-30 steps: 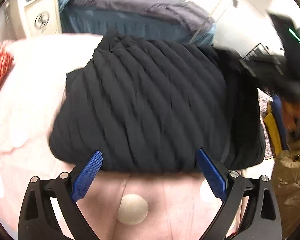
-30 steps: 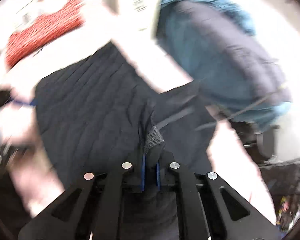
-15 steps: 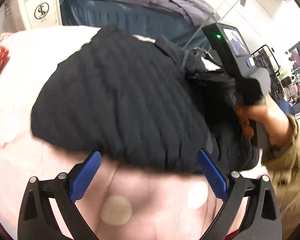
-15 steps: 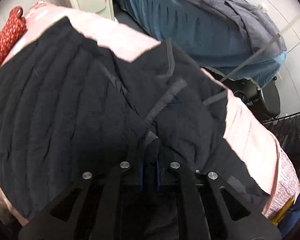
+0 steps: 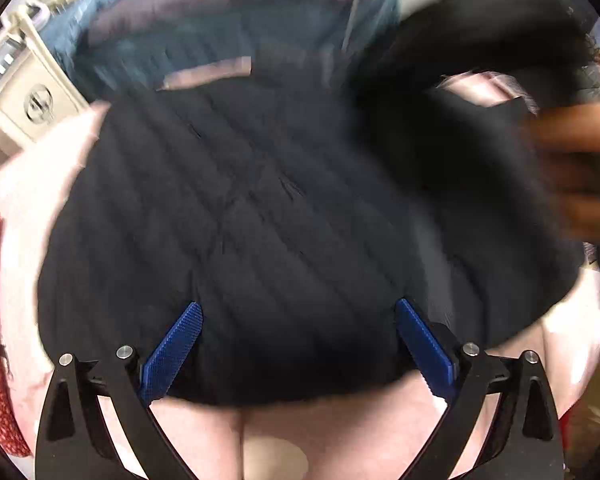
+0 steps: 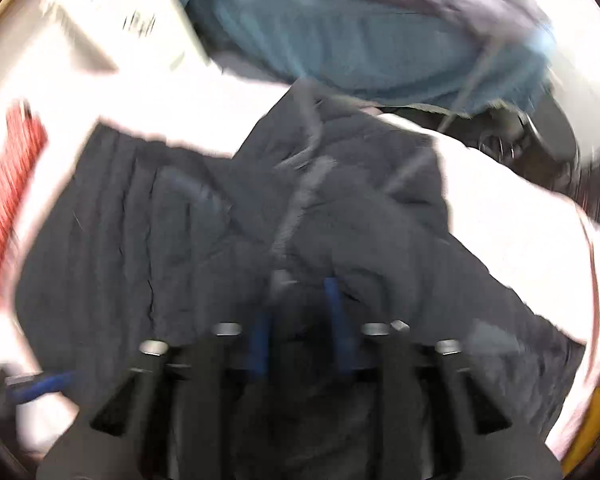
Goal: Fold large clothes
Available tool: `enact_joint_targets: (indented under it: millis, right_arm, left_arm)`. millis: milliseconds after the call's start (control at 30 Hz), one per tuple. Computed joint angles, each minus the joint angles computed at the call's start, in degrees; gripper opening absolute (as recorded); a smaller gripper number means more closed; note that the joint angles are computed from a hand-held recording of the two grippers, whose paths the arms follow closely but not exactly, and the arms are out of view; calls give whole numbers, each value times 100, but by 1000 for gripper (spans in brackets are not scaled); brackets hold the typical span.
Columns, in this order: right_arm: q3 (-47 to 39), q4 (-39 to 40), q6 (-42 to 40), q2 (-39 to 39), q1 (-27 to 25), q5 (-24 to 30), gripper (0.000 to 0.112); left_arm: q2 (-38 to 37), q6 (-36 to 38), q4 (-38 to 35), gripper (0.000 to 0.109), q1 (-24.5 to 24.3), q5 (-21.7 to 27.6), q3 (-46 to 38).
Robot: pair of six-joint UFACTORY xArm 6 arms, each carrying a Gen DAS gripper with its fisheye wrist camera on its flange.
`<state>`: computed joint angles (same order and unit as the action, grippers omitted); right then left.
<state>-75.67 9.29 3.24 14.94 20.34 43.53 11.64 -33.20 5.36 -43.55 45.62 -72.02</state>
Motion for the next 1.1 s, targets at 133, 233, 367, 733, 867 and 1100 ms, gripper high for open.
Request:
enact_joint_targets:
  millis: [133,233,367,733,867,1100]
  right_arm:
    - [1278,224,371,-1382,-320,-693,86]
    - [2073,-206,511,-2310,-369,-530,86]
    - [3158,-690,627,-3360,-150,-358,86]
    - [3582,-1906,2386,-2841,-281,-15,97]
    - [3214,-1448,1995,-2172,-444,57,99]
    - [3169,-1426,2023,-1982,-422,-139,99]
  left_arm:
    - [257,317,-674,98,251,-91,-115]
    - [446,256,-580,98,272,22,-355]
    - [708,-41,-603,98,304,193,-743]
    - [940,99,-847,98,361,373,-1116]
    - [1005,250,-943,98,465,411,-1107]
    - [1661,351,-1002,99,571,1022,-2050]
